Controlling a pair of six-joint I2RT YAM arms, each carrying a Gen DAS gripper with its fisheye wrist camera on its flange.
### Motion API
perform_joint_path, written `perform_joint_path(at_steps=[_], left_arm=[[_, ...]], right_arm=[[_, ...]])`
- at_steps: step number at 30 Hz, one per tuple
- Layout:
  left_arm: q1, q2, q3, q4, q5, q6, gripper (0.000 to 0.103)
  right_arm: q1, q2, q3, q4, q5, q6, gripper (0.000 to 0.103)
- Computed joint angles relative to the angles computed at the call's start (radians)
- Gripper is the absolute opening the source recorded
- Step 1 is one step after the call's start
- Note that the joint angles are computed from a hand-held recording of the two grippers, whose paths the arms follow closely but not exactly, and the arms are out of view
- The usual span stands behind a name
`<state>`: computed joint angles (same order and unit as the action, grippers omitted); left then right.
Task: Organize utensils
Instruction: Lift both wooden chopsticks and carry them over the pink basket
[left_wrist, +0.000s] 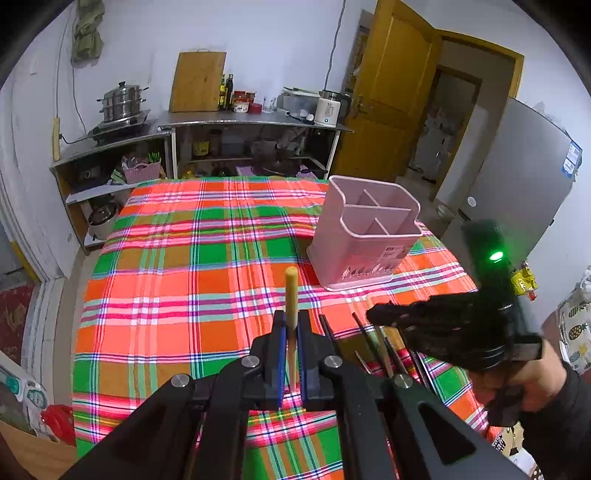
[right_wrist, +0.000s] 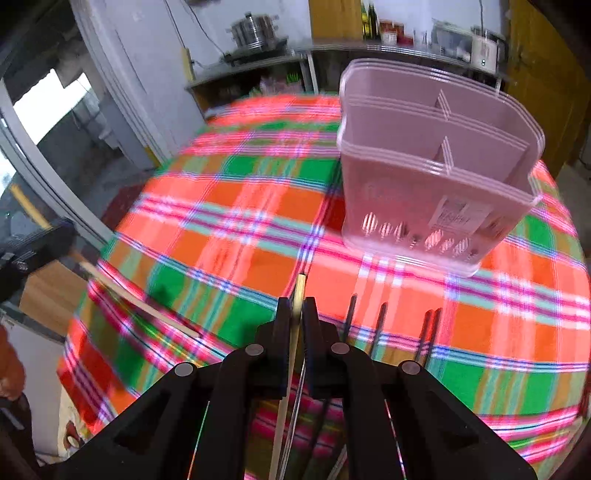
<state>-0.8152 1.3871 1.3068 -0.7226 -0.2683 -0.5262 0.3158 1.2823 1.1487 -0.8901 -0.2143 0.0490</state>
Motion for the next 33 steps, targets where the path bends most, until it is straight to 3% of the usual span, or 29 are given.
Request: perform_joint_path(at_steps=[10, 18, 33], left_arm=[[-0.067, 0.039, 0.153, -0.076, -0.044, 0.011, 0.005], [-0.084, 0.135, 0.304, -0.092, -0.033, 0.040, 0.005], [0.007, 0.537, 0.933, -0.215, 0.050, 0.152, 0.005]], right_arm=[[-0.103, -0.172, 0.130, -0.108, -0.050, -0.038, 0.005], [-0.197, -0.190, 0.210, -0.123, -0.101, -0.051, 0.005], [-0.351, -0.022, 0.466, -0.069, -0.163, -0.057, 0.005]])
